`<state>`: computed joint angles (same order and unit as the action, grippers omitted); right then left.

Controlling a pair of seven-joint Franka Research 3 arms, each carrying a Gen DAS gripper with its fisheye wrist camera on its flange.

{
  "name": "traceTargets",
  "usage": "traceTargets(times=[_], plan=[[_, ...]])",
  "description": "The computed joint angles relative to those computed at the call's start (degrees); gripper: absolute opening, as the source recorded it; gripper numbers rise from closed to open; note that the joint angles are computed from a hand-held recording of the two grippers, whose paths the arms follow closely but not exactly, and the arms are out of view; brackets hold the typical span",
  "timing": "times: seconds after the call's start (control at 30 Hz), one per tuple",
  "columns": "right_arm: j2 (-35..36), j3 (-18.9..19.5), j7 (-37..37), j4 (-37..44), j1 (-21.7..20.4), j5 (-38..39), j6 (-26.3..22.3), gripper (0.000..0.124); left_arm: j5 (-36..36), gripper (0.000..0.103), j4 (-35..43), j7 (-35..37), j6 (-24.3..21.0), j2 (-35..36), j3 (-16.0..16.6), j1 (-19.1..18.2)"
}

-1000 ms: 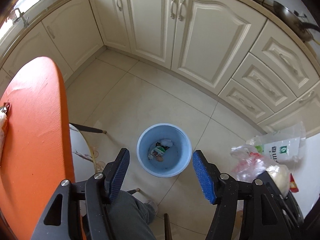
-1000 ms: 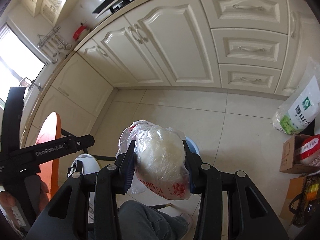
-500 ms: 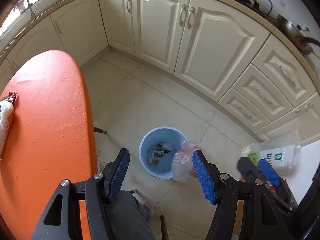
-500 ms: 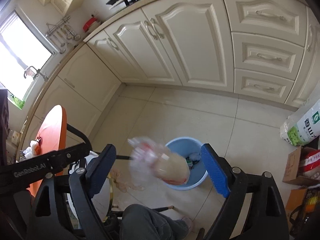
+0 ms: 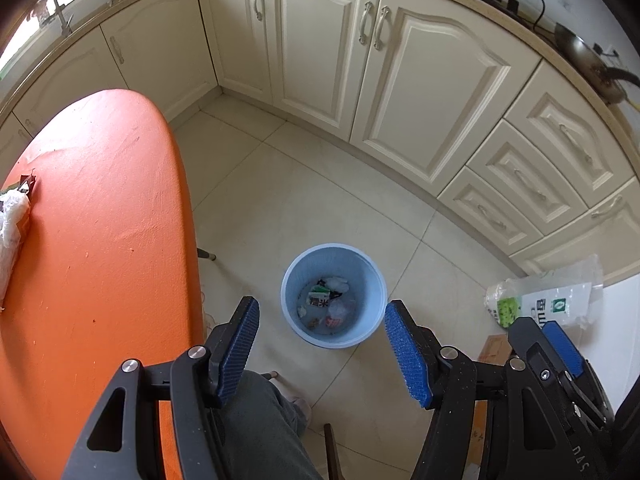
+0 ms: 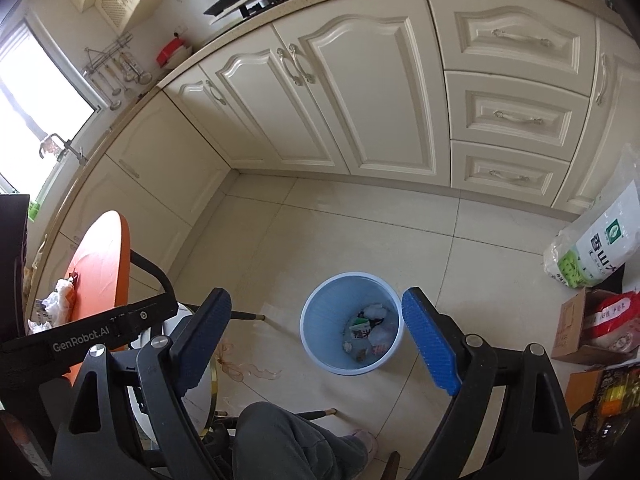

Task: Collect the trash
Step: 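Move both open tools back toward the trash pile on the table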

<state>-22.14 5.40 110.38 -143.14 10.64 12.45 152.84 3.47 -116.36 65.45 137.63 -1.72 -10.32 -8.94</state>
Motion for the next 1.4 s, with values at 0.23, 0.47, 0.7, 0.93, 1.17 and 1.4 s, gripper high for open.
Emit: traceTargets(times=[0.23,0.47,0.7,0.93,1.17,1.4], plan=[[-4.2,2.1,3.7,-1.2,-1.2,-3.3,-1.3,0.089,-0.7,0.061,-4.7,1.1,1.1,-5.8,0.2,-0.4],[-9.0,4.6,7.1,-1.9,-1.2,-5.6,-1.8,0.089,-1.5,0.061,-13.0,1.8,3.0,-15.5,1.5,-1.2],[-11.0,8.1,10.3,-0.6,0.5,-7.6,-1.2,0.09,-2.3,0.061,-22.3,2.1,3.5,-28.2,4.6,-1.2],[-9.2,12.2,14.1,2.9,3.2,-10.1,-0.2,0.093,-1.6,0.062,-31.2,2.7,1.0,-42.6,8.6,1.4],[-3.0,15.7,17.5,8.1,6.3,-13.8,2.3,0.097,1.7,0.069,-38.5,3.9,-4.1,-56.6,12.8,8.4],[9.1,17.0,19.4,18.5,10.9,-19.9,2.5,0.097,4.3,0.069,-40.4,6.5,-9.3,-62.0,18.4,17.6]])
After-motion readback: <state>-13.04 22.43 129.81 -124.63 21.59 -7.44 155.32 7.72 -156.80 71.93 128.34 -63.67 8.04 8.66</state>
